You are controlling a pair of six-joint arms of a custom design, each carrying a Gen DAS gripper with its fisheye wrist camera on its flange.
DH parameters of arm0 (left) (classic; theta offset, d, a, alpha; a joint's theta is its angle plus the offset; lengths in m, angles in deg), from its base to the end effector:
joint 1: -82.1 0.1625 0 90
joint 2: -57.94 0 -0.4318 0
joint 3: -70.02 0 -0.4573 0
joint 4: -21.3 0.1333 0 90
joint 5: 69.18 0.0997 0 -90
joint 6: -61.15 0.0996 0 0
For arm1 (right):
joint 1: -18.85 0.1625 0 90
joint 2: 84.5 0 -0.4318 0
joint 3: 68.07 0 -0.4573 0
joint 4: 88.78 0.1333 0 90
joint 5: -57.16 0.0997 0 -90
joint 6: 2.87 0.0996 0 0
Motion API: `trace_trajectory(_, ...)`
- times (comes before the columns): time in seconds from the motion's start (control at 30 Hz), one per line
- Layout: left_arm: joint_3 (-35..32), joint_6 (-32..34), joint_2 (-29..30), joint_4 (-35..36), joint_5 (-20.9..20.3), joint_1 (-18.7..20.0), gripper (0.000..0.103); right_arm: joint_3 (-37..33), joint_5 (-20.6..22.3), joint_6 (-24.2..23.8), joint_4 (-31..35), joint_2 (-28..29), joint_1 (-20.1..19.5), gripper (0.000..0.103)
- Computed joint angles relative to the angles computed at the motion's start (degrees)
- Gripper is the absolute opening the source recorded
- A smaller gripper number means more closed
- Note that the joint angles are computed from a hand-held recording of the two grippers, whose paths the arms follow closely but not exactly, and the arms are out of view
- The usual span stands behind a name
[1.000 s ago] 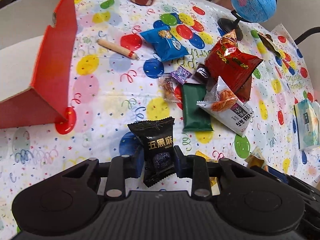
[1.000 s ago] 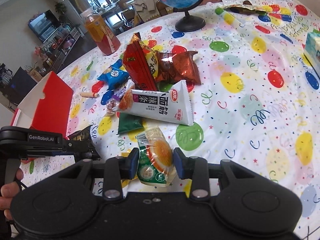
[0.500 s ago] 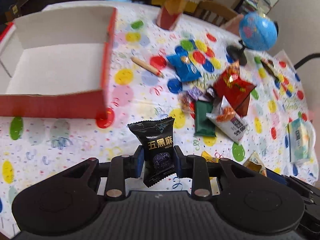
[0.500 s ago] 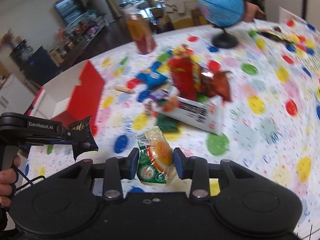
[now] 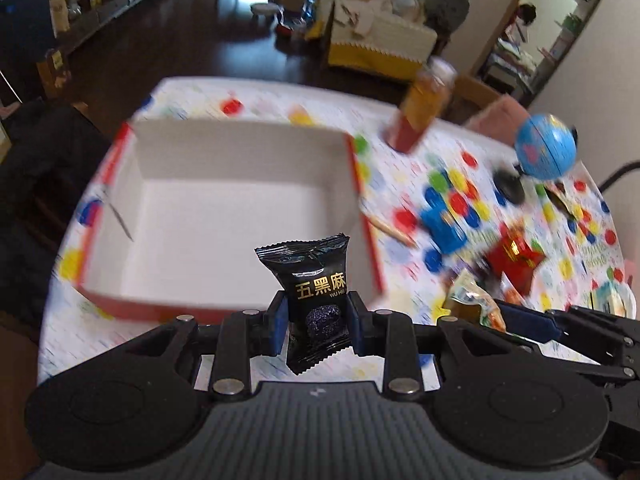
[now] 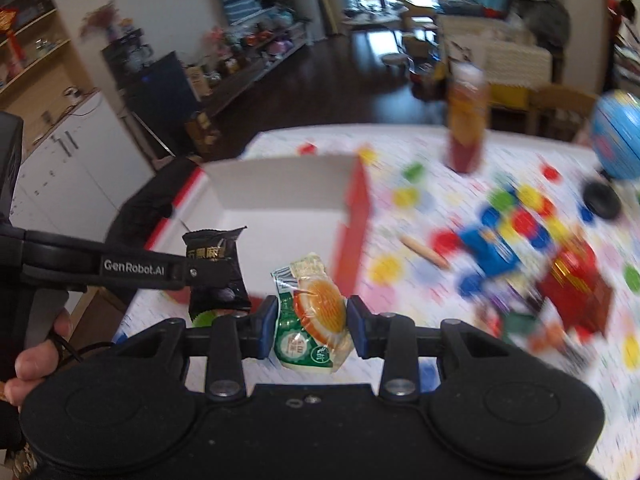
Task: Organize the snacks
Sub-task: 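Carry both held packets over the open red-and-white box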
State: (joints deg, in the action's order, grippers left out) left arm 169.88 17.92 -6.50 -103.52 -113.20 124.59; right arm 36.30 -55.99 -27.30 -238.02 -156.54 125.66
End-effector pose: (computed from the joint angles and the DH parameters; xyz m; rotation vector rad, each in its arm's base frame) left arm -0.3467 -0.5955 0.2168 0.0978 2.4691 -0.7370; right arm 0.2781 -0.5949 0.2922 0.8115 -2.5253 0.5964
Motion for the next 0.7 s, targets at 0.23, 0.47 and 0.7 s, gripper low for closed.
trace_trajectory(0.23, -1.82, 6.69, -3.13, 0.33, 2.44, 4.02, 0.030, -7.30, -1.96, 0.57, -2.23, 11.00, 3.67, 0.035)
trace_trajectory(0.47, -4.42, 11.18, -2.39, 2.78, 2.39, 8.33, 0.030, -11.87, -6.67, 1.27, -3.55, 18.79, 4.64, 0.035)
trace_trajectory(0.7, -6.09, 12.01, -0.31, 7.38, 1.50, 11.55, 0.030, -14.03, -12.09, 3.34, -3.01, 23.74, 4.03, 0.035)
